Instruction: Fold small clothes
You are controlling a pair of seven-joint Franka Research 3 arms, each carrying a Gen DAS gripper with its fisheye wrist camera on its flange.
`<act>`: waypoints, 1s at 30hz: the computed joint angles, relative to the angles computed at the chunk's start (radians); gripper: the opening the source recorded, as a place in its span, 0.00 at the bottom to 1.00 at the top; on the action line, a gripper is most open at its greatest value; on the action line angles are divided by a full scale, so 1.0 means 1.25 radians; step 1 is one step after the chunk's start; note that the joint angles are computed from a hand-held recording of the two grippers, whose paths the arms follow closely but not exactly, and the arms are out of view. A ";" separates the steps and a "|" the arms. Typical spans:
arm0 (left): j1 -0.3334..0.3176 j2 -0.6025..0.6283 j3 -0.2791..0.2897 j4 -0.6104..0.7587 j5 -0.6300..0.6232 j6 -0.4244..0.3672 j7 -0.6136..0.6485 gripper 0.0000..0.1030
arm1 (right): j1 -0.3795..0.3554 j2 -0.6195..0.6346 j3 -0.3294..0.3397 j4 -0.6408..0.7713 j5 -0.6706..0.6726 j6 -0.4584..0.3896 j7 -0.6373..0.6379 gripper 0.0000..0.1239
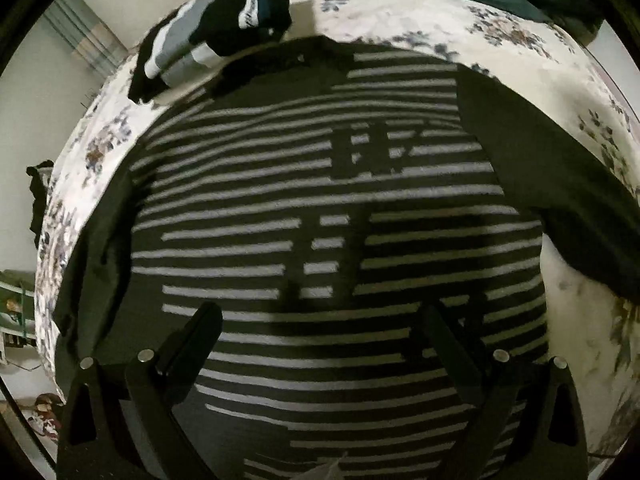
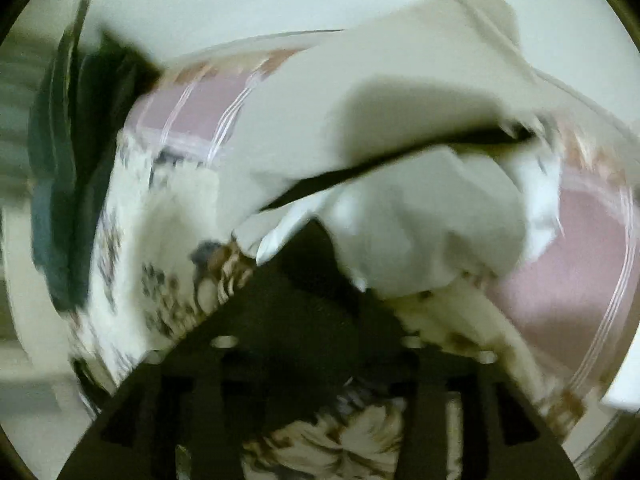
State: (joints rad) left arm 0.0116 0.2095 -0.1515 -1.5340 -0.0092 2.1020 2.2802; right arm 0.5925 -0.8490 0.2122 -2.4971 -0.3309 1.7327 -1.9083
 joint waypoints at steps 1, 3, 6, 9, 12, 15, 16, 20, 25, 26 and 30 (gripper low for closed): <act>0.001 -0.004 0.001 -0.016 0.004 0.011 0.006 1.00 | -0.011 0.008 0.030 0.008 -0.010 -0.003 0.041 0.45; 0.001 -0.017 0.002 -0.049 0.013 0.028 0.012 1.00 | -0.015 0.039 0.075 0.025 -0.025 0.004 0.114 0.46; 0.000 -0.021 0.008 -0.087 0.041 0.047 0.016 1.00 | 0.007 0.066 0.078 -0.005 -0.042 0.082 0.179 0.46; 0.003 -0.009 0.013 -0.099 0.062 0.048 0.011 1.00 | 0.024 0.060 0.073 -0.071 -0.053 0.125 0.231 0.46; 0.006 0.006 0.012 -0.087 0.057 0.027 0.003 1.00 | 0.022 0.047 0.073 -0.129 -0.092 0.143 0.277 0.48; 0.007 0.026 0.012 -0.062 0.057 0.000 -0.020 1.00 | 0.001 0.083 0.057 -0.114 -0.135 0.124 0.270 0.44; 0.009 0.027 0.012 -0.061 0.056 0.000 -0.023 1.00 | -0.002 0.091 0.055 -0.105 -0.145 0.116 0.263 0.32; 0.017 0.026 0.010 -0.056 0.045 -0.002 -0.020 1.00 | -0.006 0.096 0.045 -0.043 -0.175 0.057 0.178 0.07; 0.041 0.054 0.011 0.027 -0.011 -0.049 -0.019 1.00 | -0.029 0.112 0.076 0.106 -0.216 -0.110 0.085 0.06; 0.047 0.064 0.012 0.051 -0.023 -0.060 -0.020 1.00 | -0.036 0.127 0.079 0.144 -0.233 -0.135 0.058 0.06; 0.065 0.138 0.012 0.191 -0.047 -0.115 -0.041 1.00 | -0.067 0.216 0.081 0.301 -0.304 -0.189 -0.052 0.06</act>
State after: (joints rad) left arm 0.0928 0.3815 -0.1360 -1.2949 -0.0684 1.9577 2.2295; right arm 0.5083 -0.5793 0.3130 -2.1207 -0.7114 1.4966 -1.9736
